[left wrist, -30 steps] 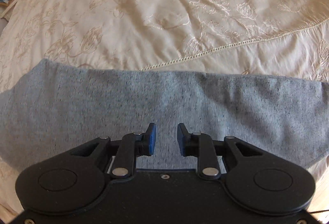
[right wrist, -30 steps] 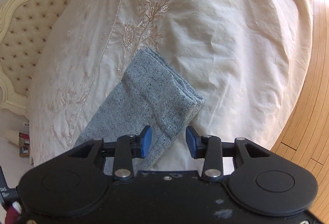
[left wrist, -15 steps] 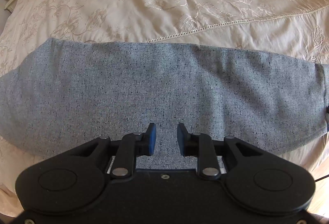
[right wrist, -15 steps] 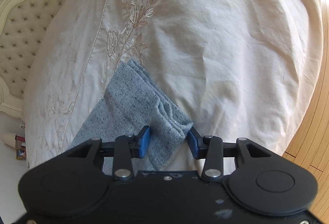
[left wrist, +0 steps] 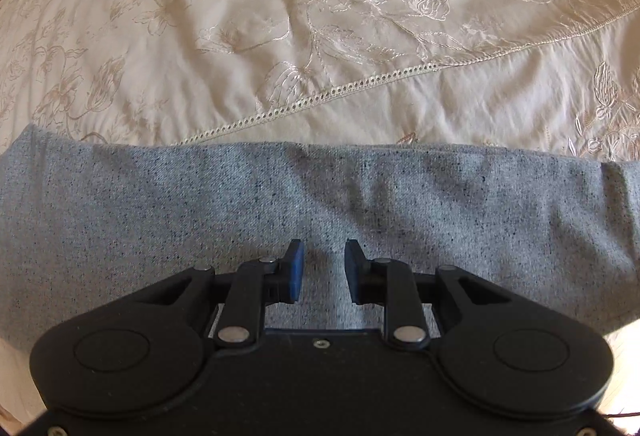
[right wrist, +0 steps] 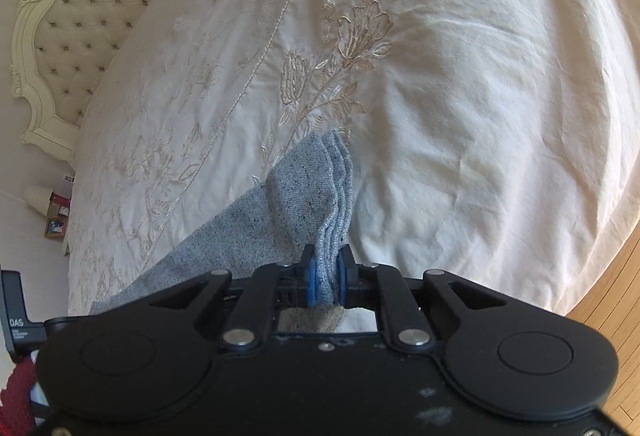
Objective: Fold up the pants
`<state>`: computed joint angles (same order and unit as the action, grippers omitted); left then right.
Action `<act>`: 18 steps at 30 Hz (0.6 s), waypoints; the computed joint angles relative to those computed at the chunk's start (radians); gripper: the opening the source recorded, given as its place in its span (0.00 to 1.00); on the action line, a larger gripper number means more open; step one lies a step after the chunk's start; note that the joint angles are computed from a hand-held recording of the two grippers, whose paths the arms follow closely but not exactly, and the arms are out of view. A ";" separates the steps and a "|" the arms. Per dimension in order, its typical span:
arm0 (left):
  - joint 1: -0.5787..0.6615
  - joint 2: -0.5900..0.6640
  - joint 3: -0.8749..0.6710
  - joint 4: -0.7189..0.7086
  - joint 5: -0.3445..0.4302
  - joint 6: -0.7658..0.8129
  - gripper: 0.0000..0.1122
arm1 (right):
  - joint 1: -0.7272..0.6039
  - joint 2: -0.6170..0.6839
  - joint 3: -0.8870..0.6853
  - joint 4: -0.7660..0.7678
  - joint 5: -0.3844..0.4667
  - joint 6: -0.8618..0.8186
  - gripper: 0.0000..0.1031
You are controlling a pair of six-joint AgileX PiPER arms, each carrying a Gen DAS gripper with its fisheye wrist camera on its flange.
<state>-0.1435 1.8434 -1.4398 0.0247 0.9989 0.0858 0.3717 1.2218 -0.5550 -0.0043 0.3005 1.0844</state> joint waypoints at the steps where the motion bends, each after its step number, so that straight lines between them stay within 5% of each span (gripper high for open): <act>1: -0.006 0.030 -0.025 0.004 -0.003 -0.010 0.30 | 0.005 -0.007 -0.015 -0.004 0.016 -0.004 0.11; 9: -0.047 0.224 -0.238 0.061 0.054 -0.033 0.25 | 0.054 0.001 -0.154 -0.052 0.156 -0.022 0.11; 18: 0.066 -0.008 0.002 -0.088 -0.009 0.083 0.26 | 0.195 0.059 -0.337 -0.278 0.364 0.154 0.11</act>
<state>-0.0777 1.8357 -1.4380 -0.0637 0.9899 0.1686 0.5671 1.2810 -0.8915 -0.2825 0.6647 1.2384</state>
